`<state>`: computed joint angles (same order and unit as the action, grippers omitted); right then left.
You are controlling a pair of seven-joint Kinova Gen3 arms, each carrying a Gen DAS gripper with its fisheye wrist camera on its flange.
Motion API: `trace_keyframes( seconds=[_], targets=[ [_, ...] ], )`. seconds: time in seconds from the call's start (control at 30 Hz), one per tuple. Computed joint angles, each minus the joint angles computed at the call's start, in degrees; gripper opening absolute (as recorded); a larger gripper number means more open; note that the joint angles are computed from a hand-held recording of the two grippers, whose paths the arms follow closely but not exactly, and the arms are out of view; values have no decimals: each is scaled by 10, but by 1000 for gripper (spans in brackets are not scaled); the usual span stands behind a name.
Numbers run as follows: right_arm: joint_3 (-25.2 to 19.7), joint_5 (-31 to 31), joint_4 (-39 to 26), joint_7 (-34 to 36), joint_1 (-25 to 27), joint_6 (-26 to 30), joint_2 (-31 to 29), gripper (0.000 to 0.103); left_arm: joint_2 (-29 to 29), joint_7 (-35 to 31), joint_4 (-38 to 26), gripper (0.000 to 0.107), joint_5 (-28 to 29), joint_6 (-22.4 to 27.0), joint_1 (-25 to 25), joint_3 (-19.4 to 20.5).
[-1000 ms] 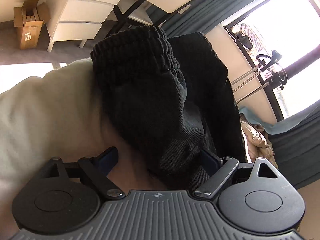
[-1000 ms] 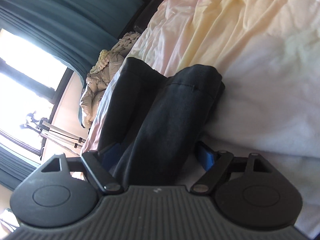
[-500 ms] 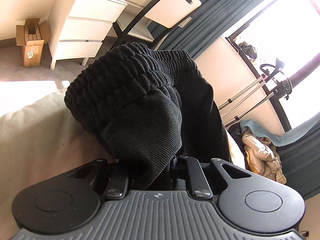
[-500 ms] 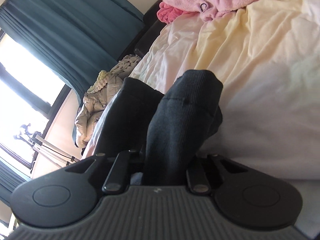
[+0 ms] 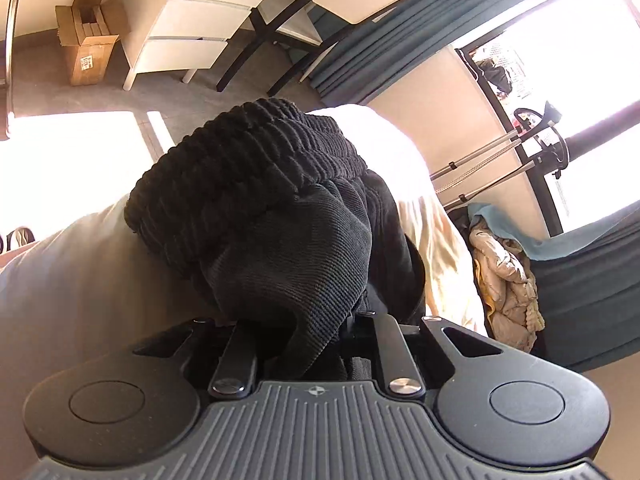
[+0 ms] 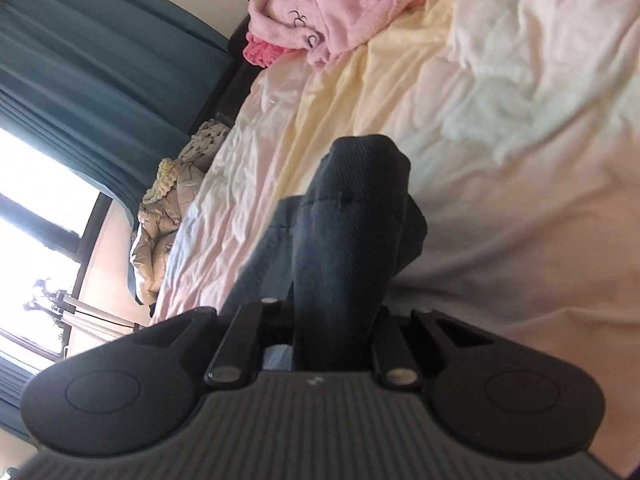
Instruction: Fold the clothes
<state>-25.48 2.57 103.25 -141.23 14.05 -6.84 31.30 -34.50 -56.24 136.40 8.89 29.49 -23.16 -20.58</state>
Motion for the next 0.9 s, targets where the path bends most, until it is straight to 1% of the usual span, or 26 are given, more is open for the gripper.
trace_keyframes(
  seconds=[0.03, 0.07, 0.1, 0.13, 0.17, 0.23, 0.3, 0.37, 0.43, 0.5, 0.57, 0.63, 0.7, 0.77, 0.83, 0.9],
  targets=[
    [-21, 1, 12, -9, 21, -2, 8, 13, -4, -14, 17, 20, -1, -14, 13, -21],
    [-41, 10, 26, -24, 42, -12, 18, 13, -9, -29, 32, 21, -3, -32, 23, -34],
    [-51, 19, 36, -34, 53, -33, 25, 13, -13, -42, 42, 25, -10, -46, 28, -36],
    [-50, 18, 45, -36, 52, -52, 28, 13, -14, -56, 49, 25, -19, -55, 32, -34],
    [-40, 17, 50, -29, 41, -63, 25, 13, -17, -65, 53, 27, -24, -58, 34, -32],
    [4, 7, 53, -23, -2, -69, 14, 14, -26, -75, 56, 34, -30, -50, 28, -23],
    [23, 14, 58, -40, -19, -79, 11, 14, -36, -69, 51, 41, -37, -26, 5, 3],
    [13, 36, 57, -61, -6, -81, 17, 14, -54, -58, 41, 48, -51, 7, -24, 42],
    [4, 57, 55, -80, 6, -83, 22, 15, -73, -44, 23, 57, -74, 52, -50, 89],
    [-8, 74, 57, -103, 21, -89, 28, 15, -96, -28, 6, 60, -98, 93, -68, 133],
    [-20, 91, 59, -128, 34, -98, 34, 15, -114, -1, -19, 62, -122, 137, -92, 186],
    [-22, 108, 59, -146, 39, -101, 37, 15, -131, 23, -43, 71, -143, 165, -107, 238],
    [-20, 122, 58, -160, 38, -103, 38, 15, -147, 36, -70, 77, -156, 184, -112, 291],
    [-17, 135, 59, -171, 37, -102, 36, 15, -145, 57, -91, 79, -173, 193, -105, 337],
    [-17, 148, 58, -181, 39, -100, 36, 16, -132, 73, -105, 83, -179, 187, -100, 385],
    [-16, 158, 54, -187, 38, -95, 35, 16, -110, 91, -115, 83, -181, 173, -97, 430]
  ],
)
